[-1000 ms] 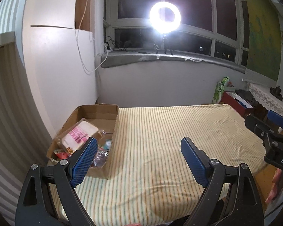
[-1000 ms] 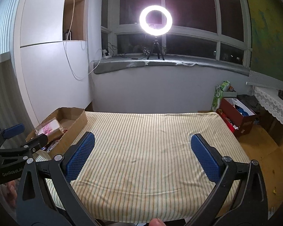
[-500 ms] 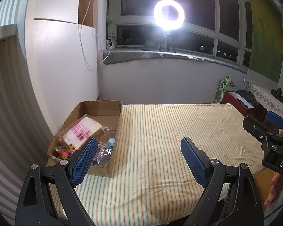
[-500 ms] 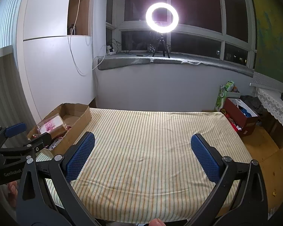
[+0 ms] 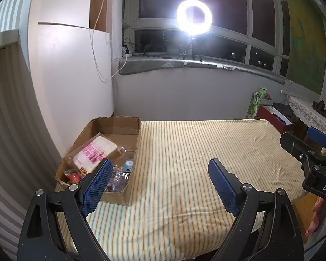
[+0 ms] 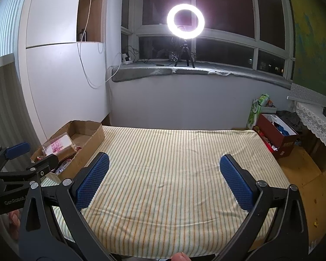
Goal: Organize snacks
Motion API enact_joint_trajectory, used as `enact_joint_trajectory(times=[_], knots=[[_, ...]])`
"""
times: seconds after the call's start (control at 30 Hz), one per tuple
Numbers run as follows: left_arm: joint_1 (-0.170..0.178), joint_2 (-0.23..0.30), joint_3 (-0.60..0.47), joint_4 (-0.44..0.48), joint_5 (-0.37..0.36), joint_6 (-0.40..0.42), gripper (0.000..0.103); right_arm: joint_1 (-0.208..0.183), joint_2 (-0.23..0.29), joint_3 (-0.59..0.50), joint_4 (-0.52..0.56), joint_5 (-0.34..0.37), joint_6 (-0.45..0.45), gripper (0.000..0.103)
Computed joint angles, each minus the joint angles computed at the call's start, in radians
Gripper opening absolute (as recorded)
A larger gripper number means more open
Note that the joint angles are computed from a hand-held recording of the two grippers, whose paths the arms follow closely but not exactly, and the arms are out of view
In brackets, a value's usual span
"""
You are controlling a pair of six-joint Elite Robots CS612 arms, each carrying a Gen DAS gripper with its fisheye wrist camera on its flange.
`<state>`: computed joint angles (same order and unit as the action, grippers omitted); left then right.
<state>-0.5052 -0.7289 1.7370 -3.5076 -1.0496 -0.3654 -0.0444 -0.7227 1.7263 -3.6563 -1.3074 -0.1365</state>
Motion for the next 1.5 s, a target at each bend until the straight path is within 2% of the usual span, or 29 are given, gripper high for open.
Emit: enact_joint_trajectory(times=[1.5], knots=[[0.008, 0.008, -0.013, 0.019, -0.015, 0.004, 0.09, 0.008, 0.012, -0.008, 0.009, -0.029, 0.019, 0.103]])
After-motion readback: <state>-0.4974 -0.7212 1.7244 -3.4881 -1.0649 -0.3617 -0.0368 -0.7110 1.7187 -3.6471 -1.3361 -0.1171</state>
